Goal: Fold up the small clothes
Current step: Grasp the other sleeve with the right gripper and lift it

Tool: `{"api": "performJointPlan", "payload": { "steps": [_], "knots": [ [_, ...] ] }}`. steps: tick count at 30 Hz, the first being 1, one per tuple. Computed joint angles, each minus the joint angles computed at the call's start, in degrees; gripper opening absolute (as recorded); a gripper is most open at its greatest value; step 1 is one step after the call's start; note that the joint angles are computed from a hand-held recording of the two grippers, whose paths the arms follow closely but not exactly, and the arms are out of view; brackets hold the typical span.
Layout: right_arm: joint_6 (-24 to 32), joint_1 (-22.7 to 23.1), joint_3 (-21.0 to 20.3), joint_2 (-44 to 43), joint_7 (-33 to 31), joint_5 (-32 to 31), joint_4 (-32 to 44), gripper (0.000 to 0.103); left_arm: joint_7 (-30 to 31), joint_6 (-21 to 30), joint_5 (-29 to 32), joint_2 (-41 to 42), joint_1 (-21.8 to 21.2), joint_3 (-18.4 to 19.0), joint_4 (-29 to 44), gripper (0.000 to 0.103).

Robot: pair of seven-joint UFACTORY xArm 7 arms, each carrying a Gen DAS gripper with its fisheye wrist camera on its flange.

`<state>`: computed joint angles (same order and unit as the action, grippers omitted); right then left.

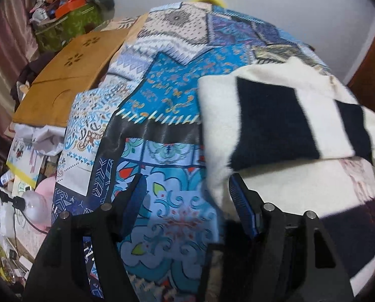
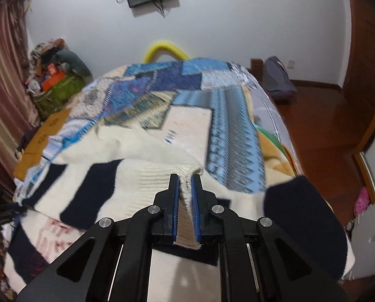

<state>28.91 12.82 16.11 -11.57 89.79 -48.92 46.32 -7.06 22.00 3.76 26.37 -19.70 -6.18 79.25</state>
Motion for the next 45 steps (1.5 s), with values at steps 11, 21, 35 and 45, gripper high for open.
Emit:
{"api": "performJointPlan", "payload": {
  "steps": [11, 21, 35, 45],
  "knots": [
    [-1.62, 1.1, -2.2, 3.0, -6.0, 7.2, -2.41, 0.013, -1.02, 2.97, 0.77, 4.31, -2.01, 1.22, 8.67, 0.068],
    [3.19, 1.72, -1.09, -2.78, -8.86, 10.27, -5.0, 0.035, -3.85, 6.75, 3.43, 10.45, -3.54, 2.61, 13.85, 0.07],
    [11.9, -2.39, 6.17, -28.81, -7.11, 14.86, -15.66, 0.075, 0.55, 6.87, 2.31, 8.1, -6.01, -0.97, 18.86, 0.073],
    [16.17, -2.1, 6.53, -43.29, -6.34, 26.07, -28.29, 0.078, 0.16, 18.06, 1.42, 22.01, -12.83, -0.37, 37.9, 0.075]
  ]
}}
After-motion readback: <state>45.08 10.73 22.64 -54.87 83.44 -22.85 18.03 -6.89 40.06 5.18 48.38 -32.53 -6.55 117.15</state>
